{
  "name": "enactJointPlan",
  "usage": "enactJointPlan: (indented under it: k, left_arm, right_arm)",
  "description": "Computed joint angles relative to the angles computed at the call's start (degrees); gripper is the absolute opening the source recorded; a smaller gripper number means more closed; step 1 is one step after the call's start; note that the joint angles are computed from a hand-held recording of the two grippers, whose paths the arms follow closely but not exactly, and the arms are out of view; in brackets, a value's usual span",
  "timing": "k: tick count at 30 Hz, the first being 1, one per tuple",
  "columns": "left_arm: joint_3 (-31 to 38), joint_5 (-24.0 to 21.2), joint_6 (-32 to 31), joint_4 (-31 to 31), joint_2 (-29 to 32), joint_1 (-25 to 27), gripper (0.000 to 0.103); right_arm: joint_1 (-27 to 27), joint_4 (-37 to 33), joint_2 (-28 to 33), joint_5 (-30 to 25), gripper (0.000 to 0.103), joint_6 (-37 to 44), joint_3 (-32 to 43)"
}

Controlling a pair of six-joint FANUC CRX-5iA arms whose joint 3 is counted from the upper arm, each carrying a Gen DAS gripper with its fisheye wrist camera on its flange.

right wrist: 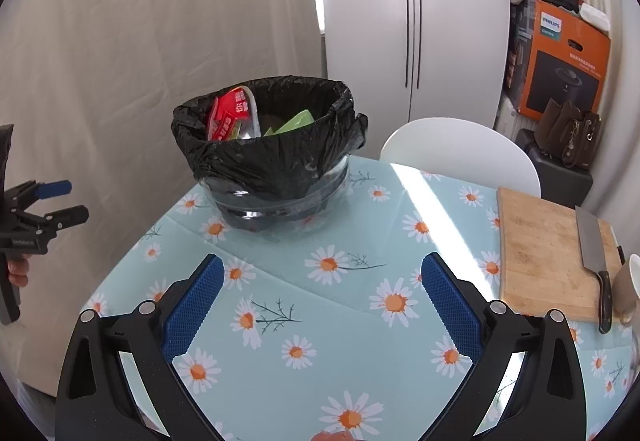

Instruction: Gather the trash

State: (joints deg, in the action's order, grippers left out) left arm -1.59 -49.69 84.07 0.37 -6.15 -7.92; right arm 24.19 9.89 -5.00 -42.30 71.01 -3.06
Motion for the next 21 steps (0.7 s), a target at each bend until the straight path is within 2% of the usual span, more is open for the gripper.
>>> enactJointPlan:
  k: [6, 11, 21]
  left_arm:
    - [1.3, -0.7, 2.3, -2.8, 0.9, -1.0, 0.097]
    - [0.3, 0.1, 0.4, -0.2, 0.9, -0.3, 0.097]
    - [0.4, 0.0, -0.8, 0.9, 1.9, -0.2, 0.097]
  right_arm:
    - [0.0, -1.0, 0.4, -0.7, 0.095, 1.6, 1.0]
    - [-0.2, -2.6, 0.3, -1.0, 0.095, 2.6, 1.5]
    - [0.4, 0.0, 0.2, -0.6, 0.095, -0.4, 0.6]
